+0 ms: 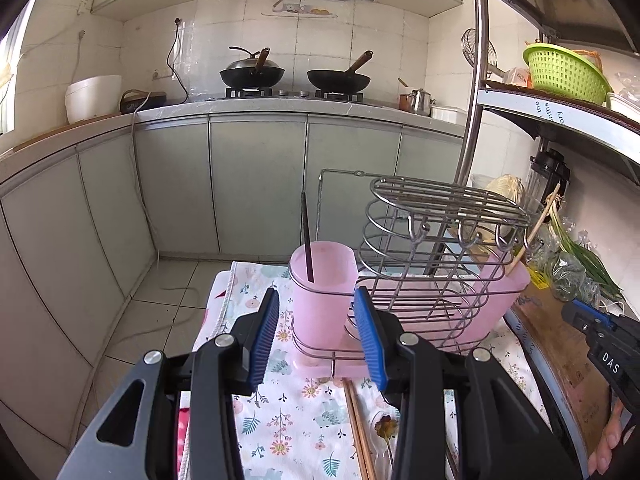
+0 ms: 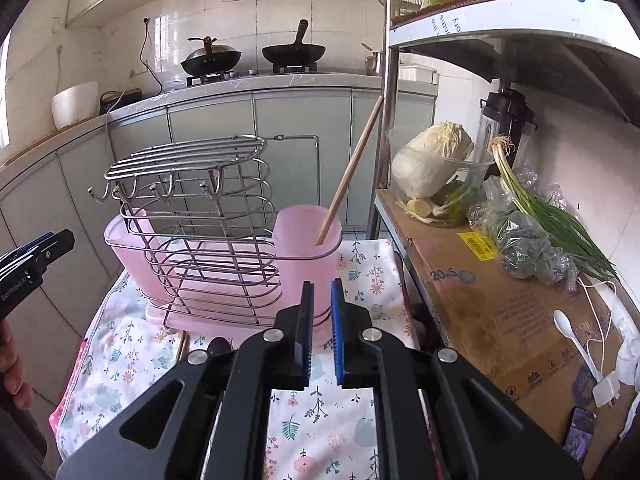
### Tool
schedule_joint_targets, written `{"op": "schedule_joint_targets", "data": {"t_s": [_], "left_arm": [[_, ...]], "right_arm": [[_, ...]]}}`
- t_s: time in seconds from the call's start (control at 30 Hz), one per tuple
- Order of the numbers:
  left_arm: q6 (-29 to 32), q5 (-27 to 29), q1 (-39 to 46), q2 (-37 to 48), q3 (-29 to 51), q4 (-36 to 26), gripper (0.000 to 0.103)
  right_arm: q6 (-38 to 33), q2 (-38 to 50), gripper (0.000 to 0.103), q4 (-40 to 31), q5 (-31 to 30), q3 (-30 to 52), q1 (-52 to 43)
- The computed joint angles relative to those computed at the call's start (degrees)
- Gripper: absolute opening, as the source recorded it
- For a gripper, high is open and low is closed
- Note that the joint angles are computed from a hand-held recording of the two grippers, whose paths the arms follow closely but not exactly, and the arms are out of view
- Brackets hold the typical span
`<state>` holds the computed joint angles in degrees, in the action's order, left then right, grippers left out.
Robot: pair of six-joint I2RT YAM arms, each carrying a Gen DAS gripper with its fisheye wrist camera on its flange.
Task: Organize utensils
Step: 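Lower the wooden chopstick into the pink cup and open the right tool, then move both open tools back down toward the utensils on the cloth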
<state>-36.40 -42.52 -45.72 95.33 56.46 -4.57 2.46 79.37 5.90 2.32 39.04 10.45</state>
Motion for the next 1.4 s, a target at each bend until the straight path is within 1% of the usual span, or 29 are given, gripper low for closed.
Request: {"op": "schedule_joint_targets", "data": {"t_s": [0.27, 0.4, 0.5, 0.6, 0.77, 0.9, 0.97, 1.07, 1.13, 1.17, 1.23, 1.33, 1.4], "left_arm": [[-2.08, 2.39, -0.58, 3.09, -1.31, 1.2, 0.038], [-3.31, 4.82, 0.23, 5.0, -2.26, 1.78, 0.038], [-3.87, 7.53, 1.5, 6.22, -2.92, 2.04, 0.038], [-3.49, 13.24, 3.6, 7.7, -3.92, 3.88, 0.038], [-3.83, 24.23, 6.69, 12.4, -3.31, 6.47, 0.038], [-4.18, 28.97, 8.22, 17.54, -0.38, 6.07, 0.036], [-5.06, 31.65, 9.38, 19.93, 1.81, 4.75, 0.035], [-6.33, 35.82, 11.71, 23.47, 5.95, 2.09, 0.031], [-6.59, 37.65, 12.69, 24.84, 8.11, 0.89, 0.021], [-6.1, 38.01, 12.91, 25.63, 9.54, -0.2, 0.018], [-5.51, 38.16, 13.16, 27.51, 12.84, -3.38, 0.006], [-5.92, 41.59, 13.99, 29.42, 15.37, -5.06, 0.005], [-6.09, 42.53, 14.09, 30.21, 16.54, -5.91, 0.005]], "right_arm": [[0.6, 3.49, 0.008, 1.15, -1.49, -1.05, -0.66], [1.05, 7.08, 0.008, 0.41, -7.34, -0.99, -2.43], [1.51, 11.25, 0.008, -0.45, -13.38, -0.06, -4.11], [2.24, 15.09, 0.008, -0.88, -18.9, 0.71, -5.33], [2.57, 20.47, 0.008, -0.9, -25.26, 1.72, -6.62], [2.32, 23.75, 0.008, -0.86, -27.85, 2.48, -7.46], [2.16, 24.8, 0.008, -0.85, -28.93, 2.64, -8.03], [1.71, 25.86, 0.008, -1.29, -29.63, 3.26, -8.53], [1.56, 26.54, 0.008, -1.36, -30.18, 3.59, -8.74], [1.51, 26.91, 0.008, -1.28, -30.5, 3.74, -8.9], [1.49, 27.4, 0.008, -1.47, -31.0, 4.21, -9.15], [1.11, 28.29, 0.008, -1.62, -31.76, 4.77, -9.82], [0.93, 28.81, 0.008, -1.73, -32.12, 5.14, -10.12]]}}
